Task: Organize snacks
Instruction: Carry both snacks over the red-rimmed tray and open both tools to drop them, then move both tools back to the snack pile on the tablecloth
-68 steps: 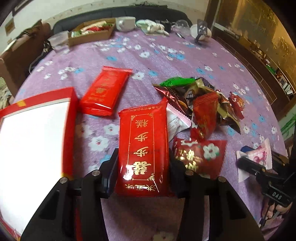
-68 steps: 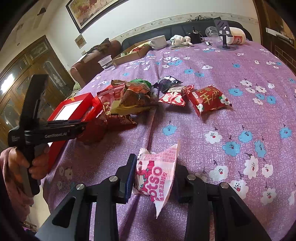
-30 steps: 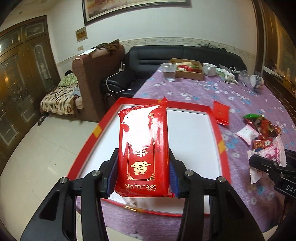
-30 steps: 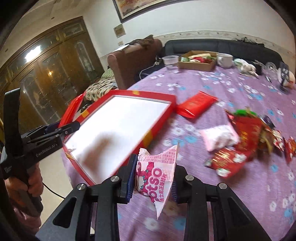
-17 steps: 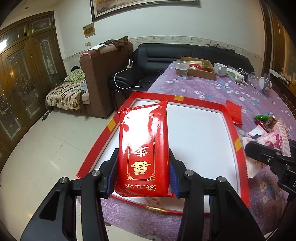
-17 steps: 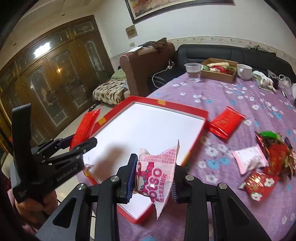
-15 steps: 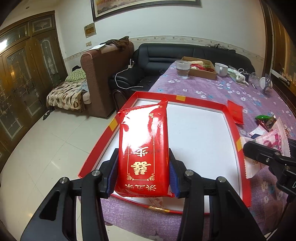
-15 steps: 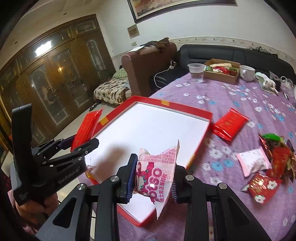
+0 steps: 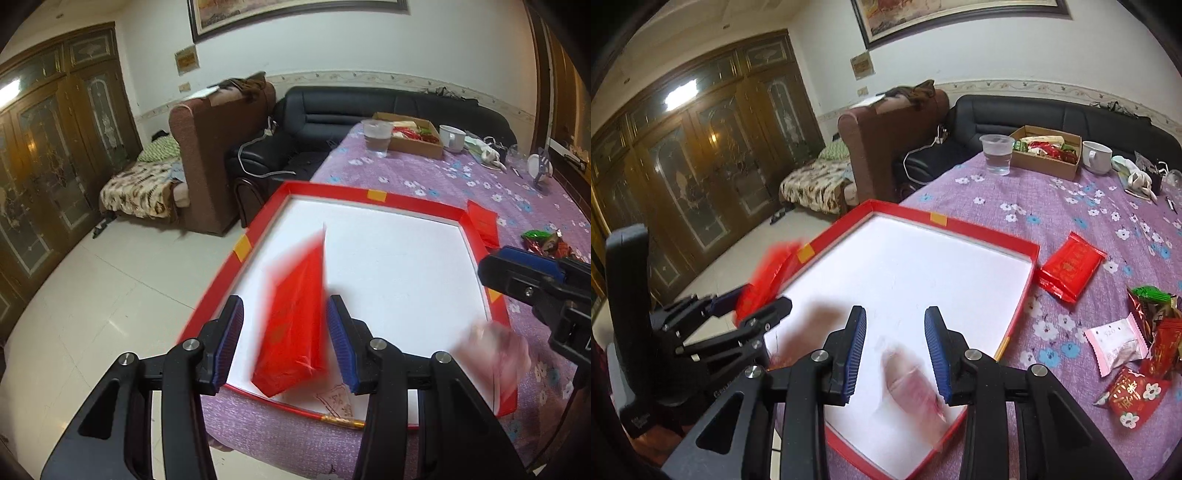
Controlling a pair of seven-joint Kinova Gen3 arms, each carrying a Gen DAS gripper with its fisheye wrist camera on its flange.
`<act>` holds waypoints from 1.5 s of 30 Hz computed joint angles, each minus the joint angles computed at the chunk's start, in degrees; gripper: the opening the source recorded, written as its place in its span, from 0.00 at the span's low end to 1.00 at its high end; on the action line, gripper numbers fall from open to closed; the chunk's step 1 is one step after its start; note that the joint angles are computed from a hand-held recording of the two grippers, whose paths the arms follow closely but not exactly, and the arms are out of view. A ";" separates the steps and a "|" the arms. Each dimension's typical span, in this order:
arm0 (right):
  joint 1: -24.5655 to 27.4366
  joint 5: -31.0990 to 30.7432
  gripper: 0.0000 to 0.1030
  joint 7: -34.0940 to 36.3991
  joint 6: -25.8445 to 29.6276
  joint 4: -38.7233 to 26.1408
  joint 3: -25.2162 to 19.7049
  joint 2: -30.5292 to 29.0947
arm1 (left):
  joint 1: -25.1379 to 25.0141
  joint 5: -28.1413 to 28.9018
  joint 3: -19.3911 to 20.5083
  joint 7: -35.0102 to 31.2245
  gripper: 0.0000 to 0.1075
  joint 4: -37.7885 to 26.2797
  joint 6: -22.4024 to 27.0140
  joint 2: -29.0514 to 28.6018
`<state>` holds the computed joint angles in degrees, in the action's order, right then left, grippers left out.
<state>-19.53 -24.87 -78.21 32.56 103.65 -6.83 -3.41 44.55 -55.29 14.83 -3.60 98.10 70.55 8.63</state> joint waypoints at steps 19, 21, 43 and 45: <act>9.95 1.73 0.44 1.16 -1.62 10.69 12.50 -11.18 | 4.93 0.87 0.52 -7.04 0.52 -6.14 -1.76 4.14; 11.14 1.24 0.44 1.79 -1.10 11.22 15.44 -12.06 | 5.59 1.94 0.52 -9.52 0.52 -7.23 -3.89 5.19; 20.28 -23.33 0.46 20.37 23.23 -2.34 28.15 6.90 | 11.70 -1.05 -7.06 -14.17 0.55 -18.80 11.87 14.16; 20.58 -24.14 0.46 21.22 22.11 -2.20 26.64 8.46 | 12.84 -1.47 -6.12 -15.76 0.63 -19.87 9.57 14.14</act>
